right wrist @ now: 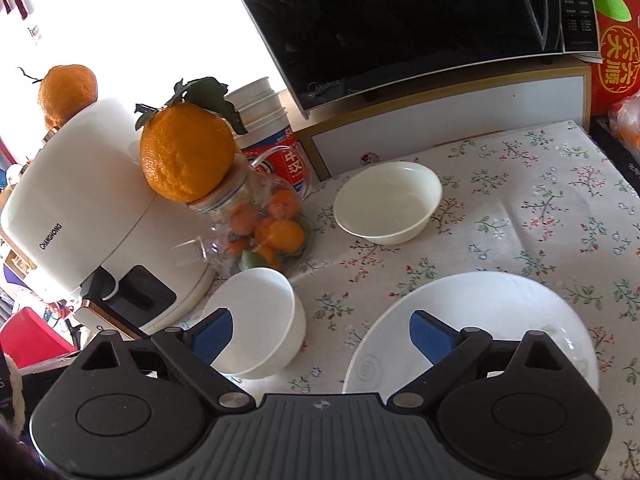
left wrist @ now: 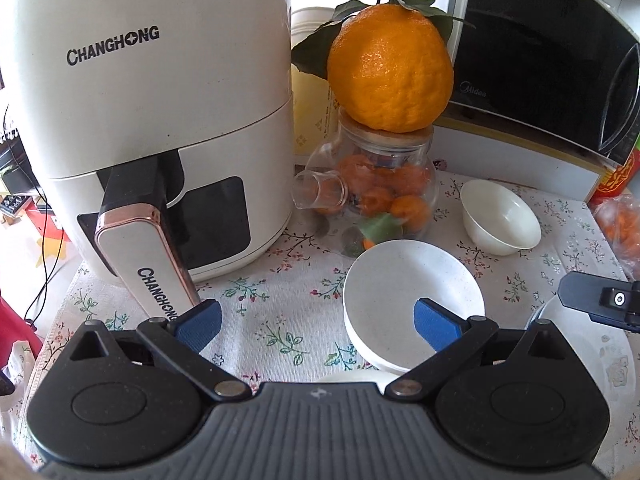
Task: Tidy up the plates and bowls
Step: 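Move both grippers to the white bowl beside the air fryer, then close both grippers on the white bowl's rim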
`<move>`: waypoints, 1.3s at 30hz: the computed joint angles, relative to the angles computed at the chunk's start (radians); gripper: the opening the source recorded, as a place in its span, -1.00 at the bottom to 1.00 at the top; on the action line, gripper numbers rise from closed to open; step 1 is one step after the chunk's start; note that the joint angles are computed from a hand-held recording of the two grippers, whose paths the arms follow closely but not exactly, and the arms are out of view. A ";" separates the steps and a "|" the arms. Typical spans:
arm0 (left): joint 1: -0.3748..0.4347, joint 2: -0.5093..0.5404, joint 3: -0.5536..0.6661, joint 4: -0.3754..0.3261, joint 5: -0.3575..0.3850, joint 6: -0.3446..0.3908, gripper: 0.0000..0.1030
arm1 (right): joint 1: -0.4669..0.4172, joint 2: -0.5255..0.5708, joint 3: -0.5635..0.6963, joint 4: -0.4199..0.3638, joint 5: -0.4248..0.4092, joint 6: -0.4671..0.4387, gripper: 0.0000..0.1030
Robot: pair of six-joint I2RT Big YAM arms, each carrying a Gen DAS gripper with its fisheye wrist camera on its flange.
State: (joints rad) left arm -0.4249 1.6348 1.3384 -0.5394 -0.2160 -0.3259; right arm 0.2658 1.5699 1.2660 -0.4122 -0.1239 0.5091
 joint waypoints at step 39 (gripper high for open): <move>0.065 0.069 -0.010 0.069 0.274 -0.165 -0.68 | 0.042 0.157 0.105 -0.005 0.005 0.046 -0.31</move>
